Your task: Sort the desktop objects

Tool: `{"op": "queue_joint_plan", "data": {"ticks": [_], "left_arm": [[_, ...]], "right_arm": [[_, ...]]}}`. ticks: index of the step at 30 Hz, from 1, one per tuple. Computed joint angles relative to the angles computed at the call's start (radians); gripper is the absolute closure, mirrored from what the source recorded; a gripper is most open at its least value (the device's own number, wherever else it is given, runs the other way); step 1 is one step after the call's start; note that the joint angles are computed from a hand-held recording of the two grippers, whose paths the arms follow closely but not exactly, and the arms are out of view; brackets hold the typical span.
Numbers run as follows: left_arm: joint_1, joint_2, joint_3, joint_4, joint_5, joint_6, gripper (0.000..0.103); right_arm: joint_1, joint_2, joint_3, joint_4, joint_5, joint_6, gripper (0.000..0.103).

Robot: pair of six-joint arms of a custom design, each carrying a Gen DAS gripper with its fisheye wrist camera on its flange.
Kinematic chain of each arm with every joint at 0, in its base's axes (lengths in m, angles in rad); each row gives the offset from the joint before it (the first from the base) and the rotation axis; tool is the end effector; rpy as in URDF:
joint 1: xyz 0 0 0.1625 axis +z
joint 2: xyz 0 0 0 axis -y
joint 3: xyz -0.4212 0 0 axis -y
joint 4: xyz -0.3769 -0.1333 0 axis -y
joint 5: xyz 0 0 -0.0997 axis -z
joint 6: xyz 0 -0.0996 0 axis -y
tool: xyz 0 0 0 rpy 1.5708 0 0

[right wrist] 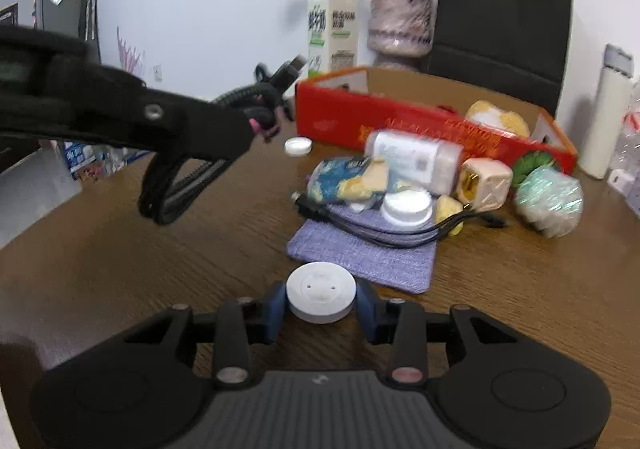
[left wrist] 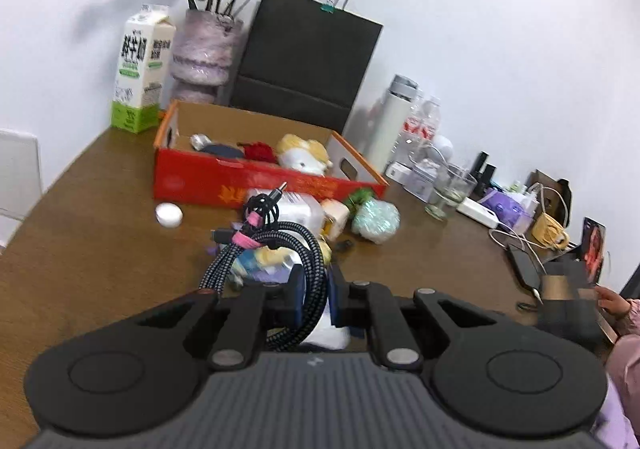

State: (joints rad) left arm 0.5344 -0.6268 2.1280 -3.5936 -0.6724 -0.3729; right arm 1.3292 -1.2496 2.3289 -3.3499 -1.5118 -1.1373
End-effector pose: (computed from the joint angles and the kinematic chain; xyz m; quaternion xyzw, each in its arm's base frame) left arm -0.3095 -0.4286 0.0295 0.1776 0.8593 -0.4487 0.1692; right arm 0.0272 -0.4713 0.2180 0.4157 -0.8420 0.2820 0.1966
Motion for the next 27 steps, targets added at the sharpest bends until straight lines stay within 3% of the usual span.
{"op": "queue_joint_plan", "data": {"ticks": [5, 8, 11, 14, 17, 20, 21, 23, 25, 27], "left_arm": [[0.066, -0.015, -0.141, 0.019, 0.010, 0.211, 0.091], [0.139, -0.011, -0.283, 0.115, -0.029, 0.292, 0.091], [0.217, 0.026, -0.467, 0.277, -0.066, 0.312, 0.091], [0.289, 0.095, -0.662, 0.471, -0.093, 0.285, 0.091], [0.345, 0.197, -0.884, 0.706, -0.073, 0.237, 0.091], [0.387, 0.283, -1.060, 0.811, -0.111, 0.250, 0.089], [0.393, 0.315, -1.121, 0.850, -0.094, 0.241, 0.085], [0.401, 0.359, -1.211, 0.909, -0.057, 0.235, 0.057], [0.403, 0.363, -1.213, 0.851, -0.042, 0.270, 0.050], [0.406, 0.329, -1.169, 0.812, -0.074, 0.280, 0.043]], "right_arm": [[0.014, -0.064, -0.068, 0.010, 0.103, 0.090, 0.066], [0.056, -0.019, -0.222, 0.044, 0.070, 0.166, 0.066], [0.093, 0.074, -0.440, 0.146, -0.008, 0.267, 0.066], [0.142, 0.206, -0.626, 0.188, -0.141, 0.347, 0.066], [0.183, 0.349, -0.801, 0.216, -0.301, 0.349, 0.066], [0.209, 0.474, -0.947, 0.232, -0.428, 0.311, 0.066], [0.214, 0.509, -0.989, 0.241, -0.465, 0.295, 0.066], [0.217, 0.577, -1.079, 0.283, -0.516, 0.277, 0.066], [0.212, 0.607, -1.120, 0.284, -0.507, 0.266, 0.064], [0.208, 0.610, -1.135, 0.279, -0.491, 0.271, 0.055]]}}
